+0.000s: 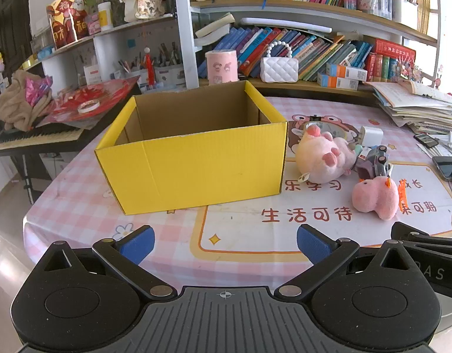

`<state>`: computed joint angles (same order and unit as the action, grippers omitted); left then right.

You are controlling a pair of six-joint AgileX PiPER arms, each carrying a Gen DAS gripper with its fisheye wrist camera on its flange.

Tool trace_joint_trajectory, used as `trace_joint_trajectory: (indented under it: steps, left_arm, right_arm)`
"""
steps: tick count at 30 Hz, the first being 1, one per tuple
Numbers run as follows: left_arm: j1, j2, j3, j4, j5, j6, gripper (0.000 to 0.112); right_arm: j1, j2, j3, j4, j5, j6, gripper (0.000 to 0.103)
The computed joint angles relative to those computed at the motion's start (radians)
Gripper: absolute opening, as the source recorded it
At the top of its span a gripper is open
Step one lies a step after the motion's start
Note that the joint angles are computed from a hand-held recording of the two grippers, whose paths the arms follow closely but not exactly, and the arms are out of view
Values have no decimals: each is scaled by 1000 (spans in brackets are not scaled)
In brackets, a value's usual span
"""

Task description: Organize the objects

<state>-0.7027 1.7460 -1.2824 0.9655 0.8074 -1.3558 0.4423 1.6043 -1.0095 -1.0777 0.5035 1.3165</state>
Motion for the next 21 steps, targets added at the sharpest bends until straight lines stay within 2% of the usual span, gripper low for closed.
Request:
trace_joint_trajectory:
  steps: [21]
  left_arm:
    - [-1, 1, 0, -7, -9, 2, 103]
  right_arm:
    - [3, 10, -5, -17, 2, 20, 103]
